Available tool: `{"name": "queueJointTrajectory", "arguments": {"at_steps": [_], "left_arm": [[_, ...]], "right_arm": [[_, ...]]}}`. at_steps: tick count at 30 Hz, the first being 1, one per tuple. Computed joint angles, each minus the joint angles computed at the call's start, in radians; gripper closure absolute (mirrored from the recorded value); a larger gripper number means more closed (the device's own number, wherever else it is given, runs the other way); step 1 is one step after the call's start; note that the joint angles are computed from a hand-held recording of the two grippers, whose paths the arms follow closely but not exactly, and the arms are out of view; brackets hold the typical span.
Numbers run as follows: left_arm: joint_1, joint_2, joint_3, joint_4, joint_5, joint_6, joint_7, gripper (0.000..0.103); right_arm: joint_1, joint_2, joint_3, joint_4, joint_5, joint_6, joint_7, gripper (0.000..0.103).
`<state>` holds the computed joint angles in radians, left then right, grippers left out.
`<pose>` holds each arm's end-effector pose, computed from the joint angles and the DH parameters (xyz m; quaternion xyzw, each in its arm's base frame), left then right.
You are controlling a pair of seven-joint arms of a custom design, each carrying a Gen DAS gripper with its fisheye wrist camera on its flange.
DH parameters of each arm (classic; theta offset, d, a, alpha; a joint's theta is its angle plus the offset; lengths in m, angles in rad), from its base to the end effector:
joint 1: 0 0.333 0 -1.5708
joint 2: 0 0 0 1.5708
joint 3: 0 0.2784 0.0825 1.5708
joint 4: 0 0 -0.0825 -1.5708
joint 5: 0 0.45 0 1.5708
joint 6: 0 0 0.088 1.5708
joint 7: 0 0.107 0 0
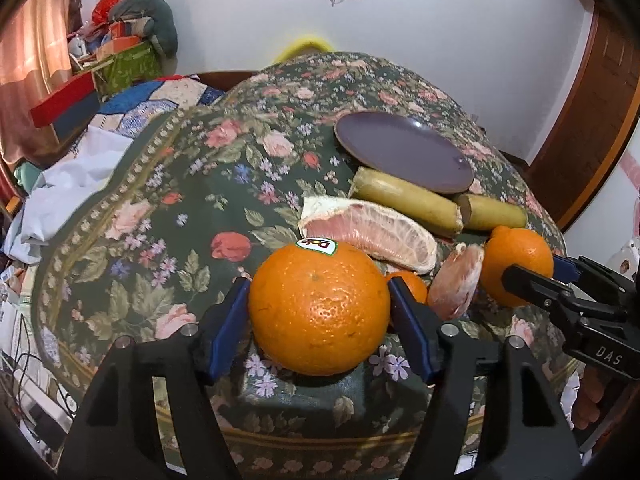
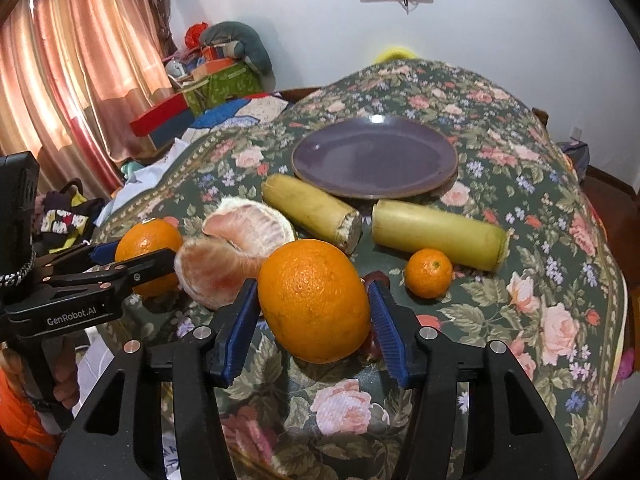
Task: Organize fruits
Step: 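Lift the large orange with the left tool while the right tool carries another orange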
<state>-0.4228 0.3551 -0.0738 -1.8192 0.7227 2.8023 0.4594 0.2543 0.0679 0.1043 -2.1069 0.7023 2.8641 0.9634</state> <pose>0.6188 -0.3672 0.3347 -0.6664 0.6548 -0.2962 0.1988 0.6185 0.1931 0.3801 -0.7593 0.5309 -0.1248 0.3550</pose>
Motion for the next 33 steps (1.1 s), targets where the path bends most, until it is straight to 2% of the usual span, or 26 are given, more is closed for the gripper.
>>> {"name": "queueJointTrajectory", "arguments": {"at_steps": [6, 10, 20, 27, 33], "left_arm": [[-0.016, -0.05, 0.018, -0.013, 0.098, 0.001, -0.081, 0.035], [-0.011, -0.063, 0.012, 0.003, 0.162, -0.003, -0.122, 0.035], [-0.012, -0.009, 0.007, 0.13, 0.249, 0.012, -0.146, 0.035], [-0.028, 0.091, 0.027, 0.267, 0.198, 0.041, -0.073, 0.035], [-0.026, 0.207, 0.025, 0.408, 0.053, 0.044, 0.082, 0.035]], "right_arm": [[0.006, -0.036, -0.003, -0.019, 0.05, 0.042, -0.036, 0.051], [0.01, -0.05, -0.014, -0.019, 0.086, 0.073, -0.065, 0.051], [0.006, -0.042, -0.025, 0.034, 0.205, 0.156, -0.17, 0.051], [-0.022, 0.011, -0.006, 0.105, 0.251, 0.187, -0.225, 0.051], [-0.066, 0.085, 0.027, 0.182, 0.227, 0.181, -0.22, 0.051]]}}
